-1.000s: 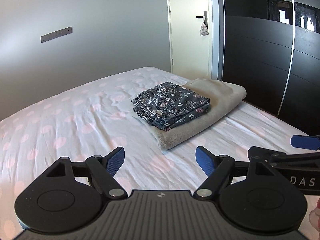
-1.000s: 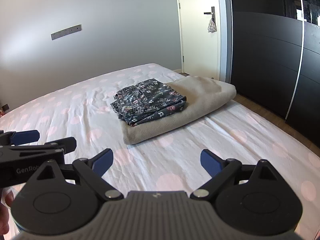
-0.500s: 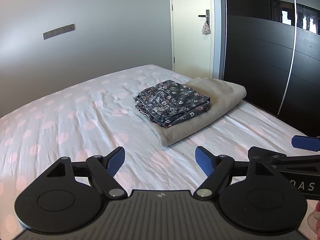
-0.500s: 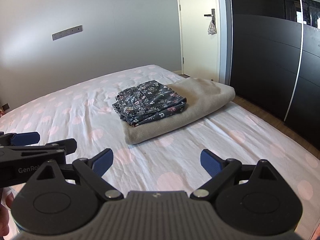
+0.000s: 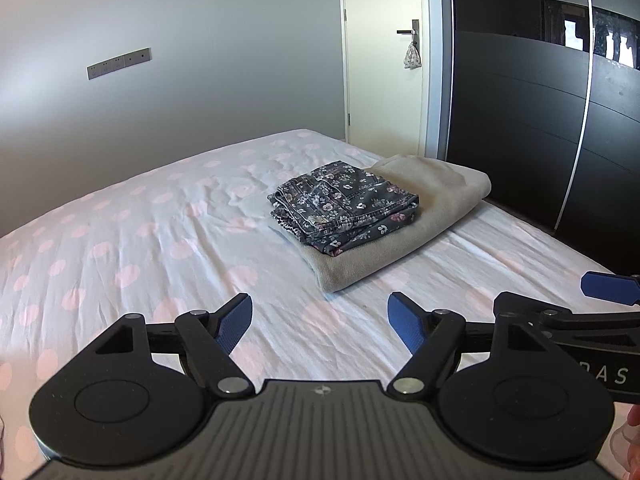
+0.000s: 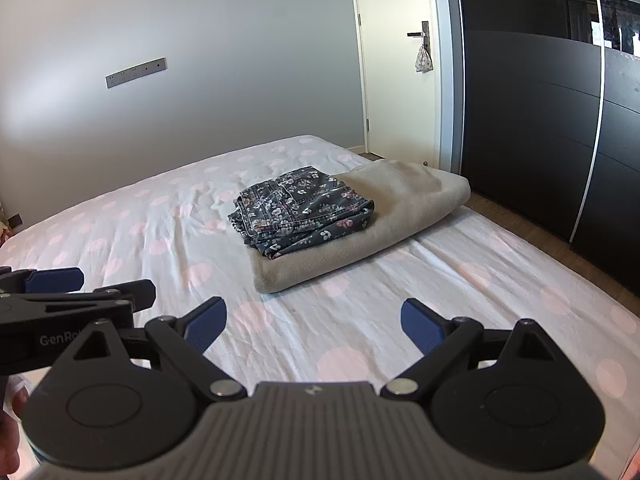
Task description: Fold clothes
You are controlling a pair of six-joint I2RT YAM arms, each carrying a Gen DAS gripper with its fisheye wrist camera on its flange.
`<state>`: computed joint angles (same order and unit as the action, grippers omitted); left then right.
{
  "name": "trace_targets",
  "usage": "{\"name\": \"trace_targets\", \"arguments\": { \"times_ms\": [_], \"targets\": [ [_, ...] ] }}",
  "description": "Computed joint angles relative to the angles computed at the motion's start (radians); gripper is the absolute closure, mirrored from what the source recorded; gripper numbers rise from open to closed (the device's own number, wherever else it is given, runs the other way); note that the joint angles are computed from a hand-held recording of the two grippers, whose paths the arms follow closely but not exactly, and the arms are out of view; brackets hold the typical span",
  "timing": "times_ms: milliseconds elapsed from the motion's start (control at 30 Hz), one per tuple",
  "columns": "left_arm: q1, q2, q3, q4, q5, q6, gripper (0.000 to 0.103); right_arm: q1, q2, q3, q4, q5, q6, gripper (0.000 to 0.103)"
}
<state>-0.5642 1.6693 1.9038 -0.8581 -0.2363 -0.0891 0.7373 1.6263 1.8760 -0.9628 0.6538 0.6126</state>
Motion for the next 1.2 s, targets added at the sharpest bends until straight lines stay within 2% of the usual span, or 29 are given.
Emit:
{"name": "trace_targets", "arguments": {
  "times_ms": [667, 1200],
  "targets": [
    [-0.025, -0.024, -0.012, -0.005, -0.032, -0.013, 0.029, 0.022, -0.029, -0.022, -0.009, 0.019, 0.02, 0.008],
    [-0.008, -0.037, -0.026, -0.016, 0.001, -0.033, 0.029, 0.041, -0.017, 0.0, -0.036, 0.032, 0.032, 0.008]
  ]
}}
